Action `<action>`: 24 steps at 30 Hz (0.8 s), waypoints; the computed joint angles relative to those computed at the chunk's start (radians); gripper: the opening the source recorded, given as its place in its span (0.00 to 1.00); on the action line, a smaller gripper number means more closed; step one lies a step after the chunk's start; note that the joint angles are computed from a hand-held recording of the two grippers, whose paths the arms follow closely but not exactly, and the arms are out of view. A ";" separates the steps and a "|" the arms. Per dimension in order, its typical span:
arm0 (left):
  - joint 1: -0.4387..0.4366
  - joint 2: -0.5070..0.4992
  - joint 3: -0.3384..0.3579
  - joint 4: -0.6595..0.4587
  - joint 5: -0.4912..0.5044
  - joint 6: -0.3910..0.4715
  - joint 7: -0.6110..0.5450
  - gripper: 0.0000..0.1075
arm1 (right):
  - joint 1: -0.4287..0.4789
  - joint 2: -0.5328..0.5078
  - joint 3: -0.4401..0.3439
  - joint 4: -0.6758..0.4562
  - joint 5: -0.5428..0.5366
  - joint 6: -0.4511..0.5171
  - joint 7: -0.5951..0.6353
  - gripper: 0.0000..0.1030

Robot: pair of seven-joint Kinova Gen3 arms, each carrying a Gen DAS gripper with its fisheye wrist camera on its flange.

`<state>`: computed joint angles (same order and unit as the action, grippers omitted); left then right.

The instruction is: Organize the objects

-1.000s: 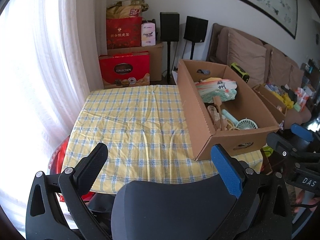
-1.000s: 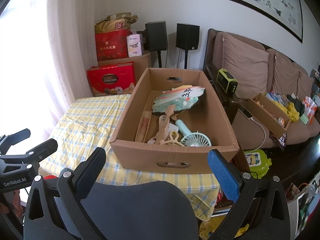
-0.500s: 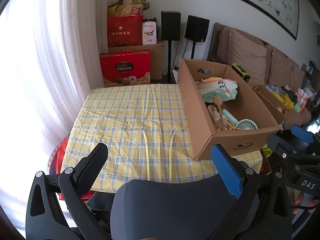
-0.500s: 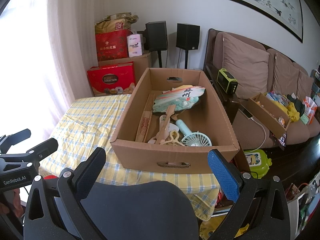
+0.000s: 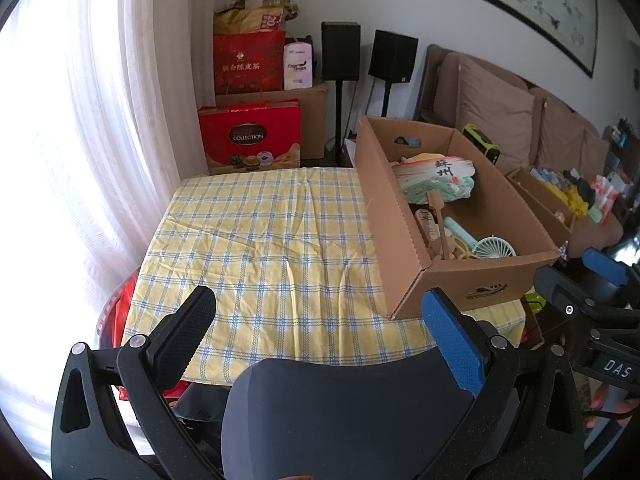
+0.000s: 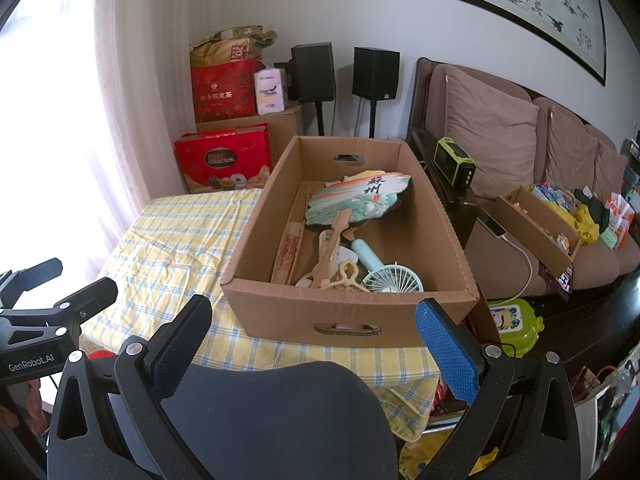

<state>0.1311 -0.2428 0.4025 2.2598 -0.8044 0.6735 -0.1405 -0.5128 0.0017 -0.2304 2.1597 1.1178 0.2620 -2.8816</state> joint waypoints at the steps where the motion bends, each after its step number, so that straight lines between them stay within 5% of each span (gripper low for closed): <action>1: 0.000 0.001 0.000 0.000 0.000 0.000 0.000 0.96 | 0.000 0.000 0.000 0.000 0.003 0.000 -0.003 1.00; 24: -0.003 -0.005 0.001 0.001 0.006 -0.004 -0.008 0.96 | -0.001 0.000 -0.001 0.002 0.013 0.001 -0.016 1.00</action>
